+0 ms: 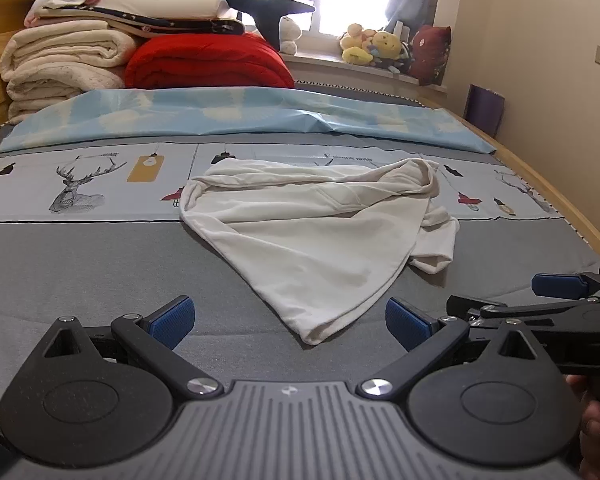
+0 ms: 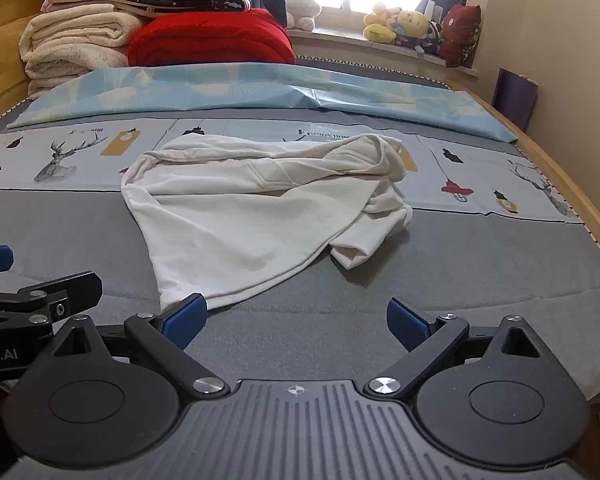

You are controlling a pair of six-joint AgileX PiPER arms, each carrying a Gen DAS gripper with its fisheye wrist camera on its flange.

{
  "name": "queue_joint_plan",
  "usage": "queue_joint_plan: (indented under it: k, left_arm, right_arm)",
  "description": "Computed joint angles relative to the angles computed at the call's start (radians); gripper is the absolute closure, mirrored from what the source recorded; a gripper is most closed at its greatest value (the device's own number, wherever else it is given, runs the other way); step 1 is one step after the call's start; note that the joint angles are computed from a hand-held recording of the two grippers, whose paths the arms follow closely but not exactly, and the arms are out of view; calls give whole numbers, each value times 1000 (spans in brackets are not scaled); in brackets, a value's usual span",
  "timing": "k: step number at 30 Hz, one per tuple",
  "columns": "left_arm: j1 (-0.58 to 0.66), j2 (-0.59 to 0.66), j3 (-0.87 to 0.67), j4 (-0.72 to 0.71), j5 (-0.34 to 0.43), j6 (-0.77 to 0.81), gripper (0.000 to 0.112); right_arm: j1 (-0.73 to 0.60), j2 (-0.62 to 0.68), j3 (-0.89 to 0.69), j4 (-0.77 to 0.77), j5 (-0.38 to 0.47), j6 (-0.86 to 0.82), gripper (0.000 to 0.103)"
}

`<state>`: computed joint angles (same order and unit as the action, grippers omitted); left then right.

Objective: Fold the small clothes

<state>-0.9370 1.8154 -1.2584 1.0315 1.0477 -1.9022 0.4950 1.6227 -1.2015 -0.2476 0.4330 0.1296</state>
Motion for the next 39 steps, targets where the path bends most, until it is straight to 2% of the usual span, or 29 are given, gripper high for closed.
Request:
queue_joint_plan:
  k: [2, 5, 7, 9, 11, 12, 15, 16, 18, 20, 21, 22, 24, 26, 28, 31, 32, 33, 36, 39]
  left_arm:
    - [2, 3, -8, -8, 6, 15, 10]
    - [6, -21, 13, 8, 2, 5, 11]
    - [13, -50, 34, 17, 3, -5, 18]
    - [31, -78, 41, 5, 8, 44, 36]
    - [66, -103, 38, -3, -2, 130, 45]
    - [92, -118, 40, -3, -27, 173, 55]
    - [190, -157, 52, 12, -156, 308, 72]
    - [231, -169, 59, -1, -224, 367, 75]
    - [331, -176, 71, -82, -380, 521, 89]
    - [394, -156, 84, -134, -474, 599, 89]
    - [431, -143, 95, -188, -524, 647, 92]
    - [465, -127, 100, -282, -565, 723, 93]
    - [513, -41, 51, -482, -568, 849, 96]
    - [557, 12, 3, -682, -608, 975, 96]
    - [568, 69, -56, -774, -596, 1037, 94]
    - [568, 164, -169, -851, -514, 1082, 92]
    - [573, 192, -204, -882, -488, 1101, 86]
    - [576, 226, -244, -903, -451, 1103, 80]
    - [587, 317, -348, -957, -353, 1108, 77]
    - [579, 377, -418, -952, -270, 1116, 70]
  right_arm:
    - [3, 3, -25, 14, 46, -4, 10]
    - [-2, 3, -39, 37, 59, -11, 15]
    - [-39, -10, -36, 122, 23, -74, 22]
    - [-81, -23, -44, 210, -15, -131, 33]
    - [-134, -13, -103, 323, -2, -212, 41]
    - [-161, -9, -119, 385, -31, -262, 42]
    - [-232, 26, -171, 637, -130, -548, 44]
    - [-252, 47, -196, 719, -141, -648, 44]
    - [-275, 83, -216, 843, -184, -810, 44]
    - [-289, 118, -212, 825, -217, -815, 44]
    - [-295, 138, -217, 759, -201, -758, 45]
    - [-299, 168, -249, 659, -147, -660, 49]
    - [-292, 187, -279, 542, -121, -539, 52]
    - [-297, 208, -311, 547, -82, -559, 52]
    - [-293, 238, -333, 494, -54, -526, 52]
    - [-295, 267, -378, 469, -27, -519, 52]
    - [-299, 280, -392, 468, -18, -529, 52]
    - [-295, 287, -402, 446, -19, -513, 52]
    - [-288, 276, -367, 342, -63, -443, 52]
    - [-293, 290, -391, 306, -44, -412, 52]
